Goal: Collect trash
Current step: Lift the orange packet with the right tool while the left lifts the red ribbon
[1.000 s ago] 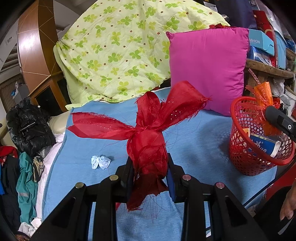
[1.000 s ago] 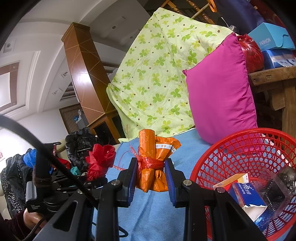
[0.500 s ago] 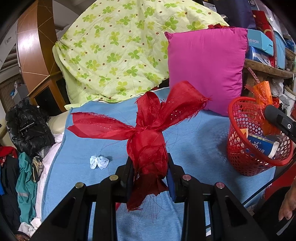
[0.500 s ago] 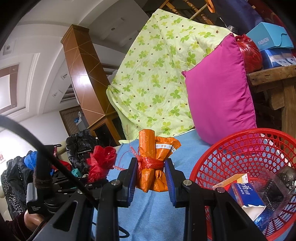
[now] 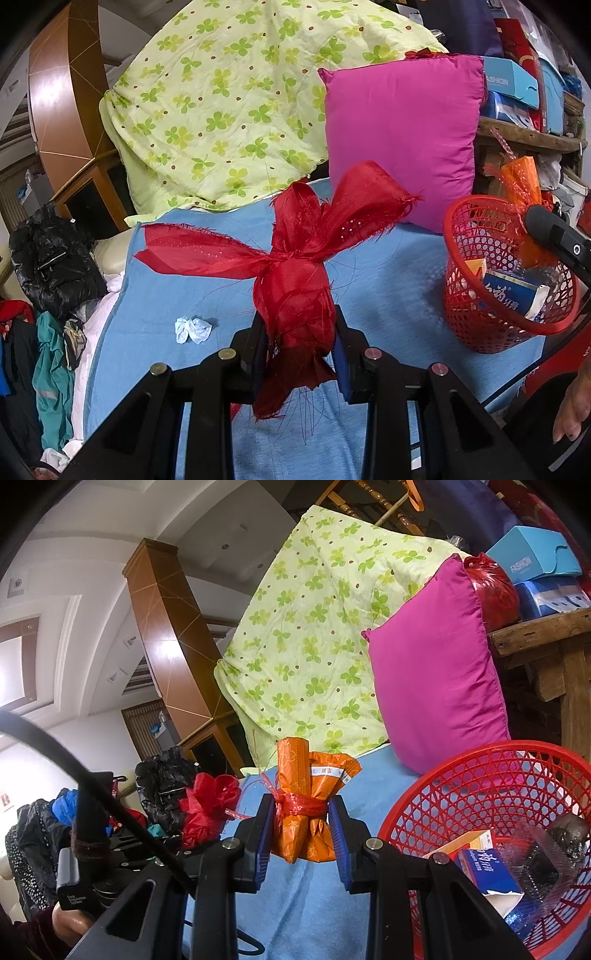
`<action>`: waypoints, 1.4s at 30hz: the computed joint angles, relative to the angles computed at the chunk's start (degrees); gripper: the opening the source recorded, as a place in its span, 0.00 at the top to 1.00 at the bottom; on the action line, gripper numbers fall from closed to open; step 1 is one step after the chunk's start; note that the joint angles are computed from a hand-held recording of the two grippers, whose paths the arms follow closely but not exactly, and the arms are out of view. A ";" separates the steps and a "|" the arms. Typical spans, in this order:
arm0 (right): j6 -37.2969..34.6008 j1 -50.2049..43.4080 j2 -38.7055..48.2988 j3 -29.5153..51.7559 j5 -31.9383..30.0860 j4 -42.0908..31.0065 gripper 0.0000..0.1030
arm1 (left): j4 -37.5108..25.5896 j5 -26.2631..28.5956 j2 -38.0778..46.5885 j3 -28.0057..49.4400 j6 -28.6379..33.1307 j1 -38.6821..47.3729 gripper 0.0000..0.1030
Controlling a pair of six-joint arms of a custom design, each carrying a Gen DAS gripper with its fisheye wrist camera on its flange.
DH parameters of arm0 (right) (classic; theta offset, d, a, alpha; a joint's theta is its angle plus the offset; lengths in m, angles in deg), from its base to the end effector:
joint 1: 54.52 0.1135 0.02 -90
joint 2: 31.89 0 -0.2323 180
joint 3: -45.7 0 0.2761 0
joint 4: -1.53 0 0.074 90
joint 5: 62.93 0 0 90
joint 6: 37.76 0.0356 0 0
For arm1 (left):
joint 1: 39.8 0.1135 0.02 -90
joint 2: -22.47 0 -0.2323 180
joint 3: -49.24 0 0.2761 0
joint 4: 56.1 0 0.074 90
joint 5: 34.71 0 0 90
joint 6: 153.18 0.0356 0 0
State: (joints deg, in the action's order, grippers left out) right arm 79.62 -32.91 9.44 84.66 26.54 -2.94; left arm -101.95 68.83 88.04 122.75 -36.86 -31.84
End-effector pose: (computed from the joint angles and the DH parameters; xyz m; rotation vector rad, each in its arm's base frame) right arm 0.2139 0.0851 0.2424 0.0801 1.7305 0.6445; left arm 0.2815 0.0309 0.2964 0.4787 2.1594 0.0675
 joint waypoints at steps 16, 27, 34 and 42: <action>2.37 1.73 -6.16 -3.05 3.80 -1.47 0.69 | -1.07 -1.28 -0.90 1.40 -0.44 -3.42 0.68; 5.86 -0.81 -13.64 -6.15 5.20 -5.14 0.69 | -1.11 -2.86 -0.95 2.49 -1.13 -7.94 0.67; 6.69 -3.57 -18.40 -7.64 4.75 -8.32 0.69 | -1.07 -3.96 -0.68 3.33 -1.78 -11.06 0.67; 8.06 -9.86 -25.38 -9.80 2.16 -13.04 0.69 | -0.95 -5.37 -1.35 3.39 -2.34 -14.68 0.67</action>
State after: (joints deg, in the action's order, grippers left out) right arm 87.68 -42.78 -15.94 74.86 28.70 -15.98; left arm -102.90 63.46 86.68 126.14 -39.19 -46.53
